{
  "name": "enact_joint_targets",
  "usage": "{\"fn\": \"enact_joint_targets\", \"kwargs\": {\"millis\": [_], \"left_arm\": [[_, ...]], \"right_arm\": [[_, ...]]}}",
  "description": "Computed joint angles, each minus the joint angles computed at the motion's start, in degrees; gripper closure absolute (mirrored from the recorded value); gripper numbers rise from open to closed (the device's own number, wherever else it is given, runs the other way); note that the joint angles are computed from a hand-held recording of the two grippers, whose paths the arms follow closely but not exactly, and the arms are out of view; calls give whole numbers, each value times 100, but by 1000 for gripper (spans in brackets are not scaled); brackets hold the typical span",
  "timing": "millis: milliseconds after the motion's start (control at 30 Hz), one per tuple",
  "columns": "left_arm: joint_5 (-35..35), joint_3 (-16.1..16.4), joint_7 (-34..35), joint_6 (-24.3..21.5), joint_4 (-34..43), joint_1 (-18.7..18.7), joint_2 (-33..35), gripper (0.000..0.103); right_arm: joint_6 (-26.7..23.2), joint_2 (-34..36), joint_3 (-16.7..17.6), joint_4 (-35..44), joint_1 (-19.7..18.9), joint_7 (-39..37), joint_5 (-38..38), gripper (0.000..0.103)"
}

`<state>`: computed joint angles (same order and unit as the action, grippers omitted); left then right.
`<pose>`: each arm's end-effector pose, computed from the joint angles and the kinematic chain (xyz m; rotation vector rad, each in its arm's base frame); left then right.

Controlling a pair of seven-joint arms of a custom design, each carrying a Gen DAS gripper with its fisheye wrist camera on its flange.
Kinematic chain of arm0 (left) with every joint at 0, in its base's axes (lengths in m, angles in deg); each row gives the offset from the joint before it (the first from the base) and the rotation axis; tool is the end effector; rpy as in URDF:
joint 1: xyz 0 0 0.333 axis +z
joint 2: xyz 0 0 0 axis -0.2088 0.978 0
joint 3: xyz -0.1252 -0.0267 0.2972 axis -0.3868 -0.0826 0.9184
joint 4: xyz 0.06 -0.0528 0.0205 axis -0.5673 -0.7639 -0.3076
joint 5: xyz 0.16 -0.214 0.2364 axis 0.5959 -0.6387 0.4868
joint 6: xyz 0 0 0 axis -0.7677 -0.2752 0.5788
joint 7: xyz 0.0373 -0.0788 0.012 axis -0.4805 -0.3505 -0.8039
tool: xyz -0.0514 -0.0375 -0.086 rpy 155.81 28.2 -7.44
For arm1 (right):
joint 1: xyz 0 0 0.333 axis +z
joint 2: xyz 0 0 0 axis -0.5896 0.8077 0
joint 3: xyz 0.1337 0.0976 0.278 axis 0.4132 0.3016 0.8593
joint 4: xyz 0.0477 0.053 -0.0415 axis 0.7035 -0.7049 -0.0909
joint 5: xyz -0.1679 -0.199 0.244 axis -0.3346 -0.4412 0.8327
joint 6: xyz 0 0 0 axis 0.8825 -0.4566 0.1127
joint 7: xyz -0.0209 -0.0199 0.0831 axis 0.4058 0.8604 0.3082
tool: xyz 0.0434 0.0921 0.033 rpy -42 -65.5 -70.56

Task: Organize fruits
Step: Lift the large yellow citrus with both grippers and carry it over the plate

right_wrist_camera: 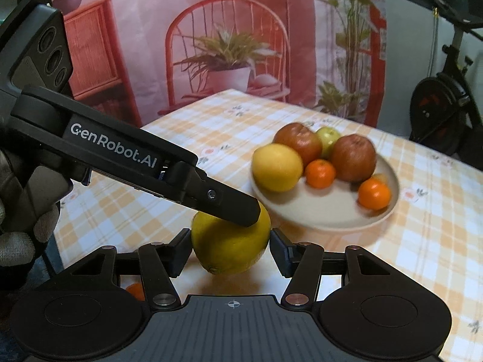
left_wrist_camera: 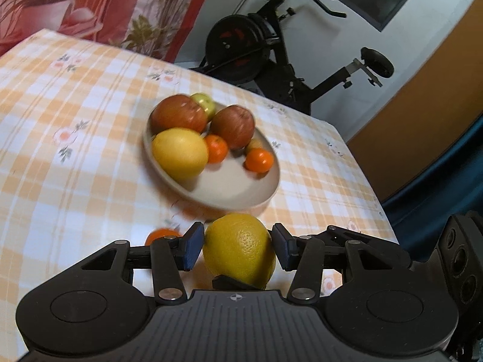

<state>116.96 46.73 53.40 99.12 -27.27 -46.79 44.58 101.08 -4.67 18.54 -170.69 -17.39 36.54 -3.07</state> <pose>0.4861 -0.4399 0.4414 -2.1611 1.5935 -1.1446 0.4953 0.4341 0.4143 -2.1950 0.7575 -0.2272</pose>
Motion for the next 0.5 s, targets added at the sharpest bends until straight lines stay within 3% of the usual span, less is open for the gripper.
{"fn": "enact_joint_targets", "kwargs": {"millis": [233, 500], "left_arm": [[-614, -59, 1074, -80, 828, 142, 508, 51], [-1617, 69, 2102, -214, 1573, 115, 1093, 51]], "right_arm": [[90, 199, -327, 411, 99, 111, -277, 51], [-181, 690, -636, 1119, 169, 200, -618, 51]]}}
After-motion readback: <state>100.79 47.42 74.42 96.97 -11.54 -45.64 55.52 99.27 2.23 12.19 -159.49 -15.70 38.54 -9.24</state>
